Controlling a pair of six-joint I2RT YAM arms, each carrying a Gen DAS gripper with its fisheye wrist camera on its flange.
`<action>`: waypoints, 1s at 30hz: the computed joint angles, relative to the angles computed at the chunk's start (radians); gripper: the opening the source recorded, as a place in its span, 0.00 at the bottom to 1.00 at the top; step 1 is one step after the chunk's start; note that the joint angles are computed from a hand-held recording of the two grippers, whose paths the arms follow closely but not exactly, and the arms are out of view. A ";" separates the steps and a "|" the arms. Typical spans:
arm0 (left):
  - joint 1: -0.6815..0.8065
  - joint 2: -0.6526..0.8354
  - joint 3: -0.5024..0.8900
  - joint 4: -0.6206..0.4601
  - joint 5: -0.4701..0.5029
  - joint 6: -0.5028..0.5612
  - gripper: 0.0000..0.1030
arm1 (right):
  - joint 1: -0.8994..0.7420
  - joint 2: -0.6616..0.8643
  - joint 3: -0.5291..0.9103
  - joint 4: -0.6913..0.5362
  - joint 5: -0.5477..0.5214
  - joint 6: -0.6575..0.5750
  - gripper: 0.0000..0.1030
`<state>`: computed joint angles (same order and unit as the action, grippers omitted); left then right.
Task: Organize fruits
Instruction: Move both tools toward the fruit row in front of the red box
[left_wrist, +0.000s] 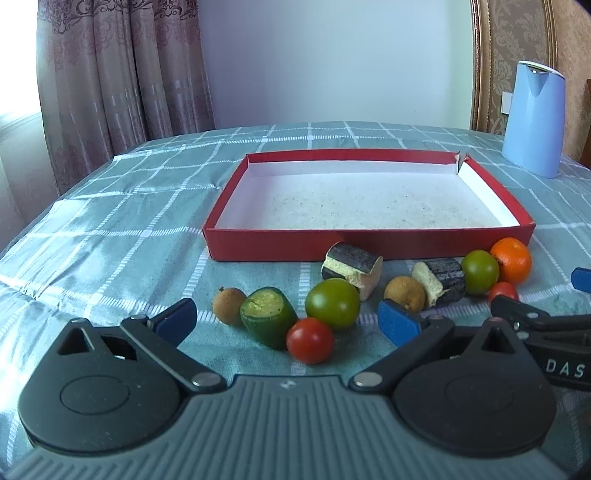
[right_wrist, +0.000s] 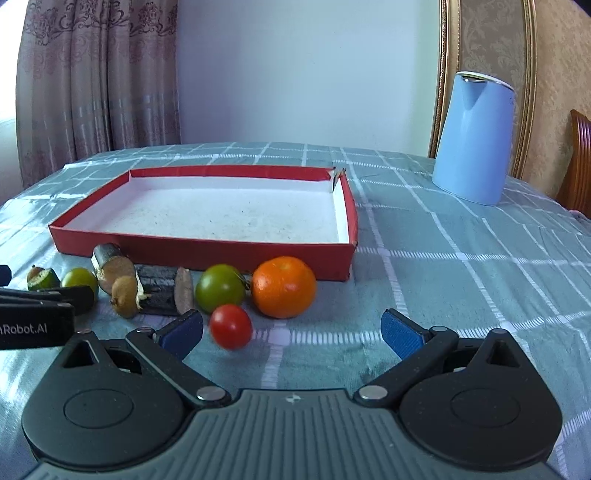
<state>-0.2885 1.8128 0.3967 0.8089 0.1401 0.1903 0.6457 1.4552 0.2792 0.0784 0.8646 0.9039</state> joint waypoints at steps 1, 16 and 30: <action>-0.002 0.000 0.002 -0.003 -0.002 -0.003 1.00 | -0.006 0.010 0.008 -0.003 -0.011 -0.012 1.00; 0.013 0.032 0.022 0.004 -0.002 -0.004 1.00 | -0.061 0.020 0.002 0.035 -0.111 -0.002 1.00; 0.018 0.013 0.016 -0.007 0.000 0.000 1.00 | -0.052 -0.108 -0.065 0.012 -0.016 0.001 1.00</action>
